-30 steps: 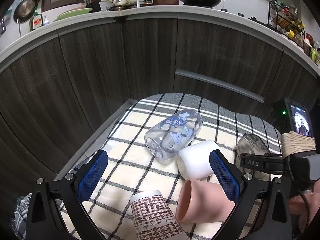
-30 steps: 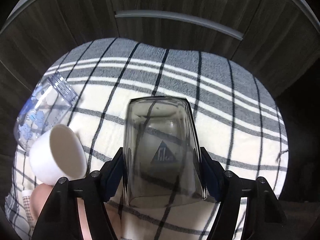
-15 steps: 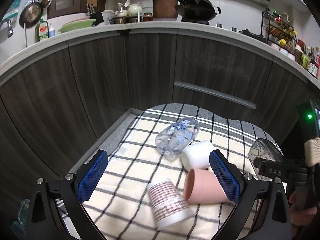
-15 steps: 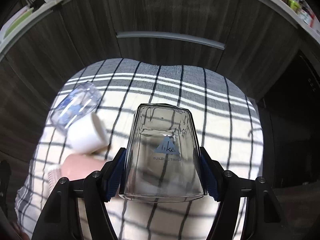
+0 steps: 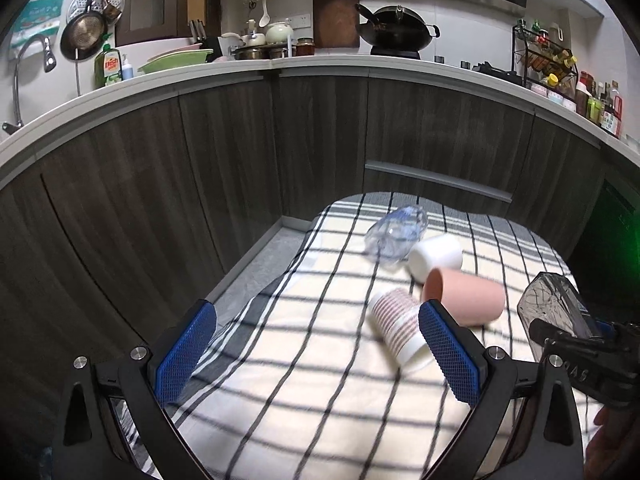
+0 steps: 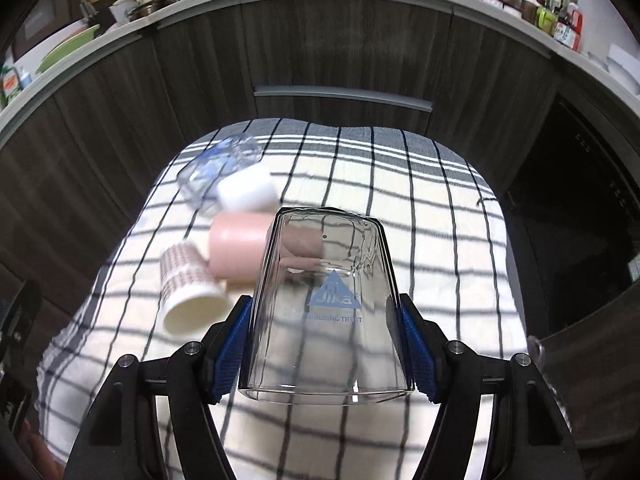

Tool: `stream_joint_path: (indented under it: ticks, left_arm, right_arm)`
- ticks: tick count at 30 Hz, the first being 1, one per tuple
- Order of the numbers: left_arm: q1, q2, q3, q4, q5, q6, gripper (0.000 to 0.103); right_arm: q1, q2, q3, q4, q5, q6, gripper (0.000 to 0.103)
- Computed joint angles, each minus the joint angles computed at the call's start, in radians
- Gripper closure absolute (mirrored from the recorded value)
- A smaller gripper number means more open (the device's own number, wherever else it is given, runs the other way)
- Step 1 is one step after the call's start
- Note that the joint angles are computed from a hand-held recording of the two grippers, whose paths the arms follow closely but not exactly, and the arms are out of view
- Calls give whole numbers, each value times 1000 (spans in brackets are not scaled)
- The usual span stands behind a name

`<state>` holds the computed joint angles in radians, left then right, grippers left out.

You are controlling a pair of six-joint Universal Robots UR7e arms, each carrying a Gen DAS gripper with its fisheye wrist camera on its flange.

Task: Flip cup upside down
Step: 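Lift the clear glass cup off the cloth with the right tool, then set the glass cup down on the cloth and open the right tool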

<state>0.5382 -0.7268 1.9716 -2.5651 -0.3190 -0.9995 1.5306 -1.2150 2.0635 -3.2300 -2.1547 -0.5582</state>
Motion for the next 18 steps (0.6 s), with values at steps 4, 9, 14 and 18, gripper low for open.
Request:
stream_joint_path:
  ticks: [4,9,14,18]
  left_arm:
    - [-25,-25,71,26,4,-57,0]
    - [-36,-17,136,-79,7,-27,0]
    - [-34,-8,158,-118,2,-14,0]
    - [-35,-1,157,-126,-7,3,0]
  right_arm:
    - [11,38,94,-185,-16,-63,34]
    - [10,125,160,-410,-36,-117,34]
    - [-7,210,162,-563,-51,-156,34]
    - [-26,232,153,-553,-66,-137,34]
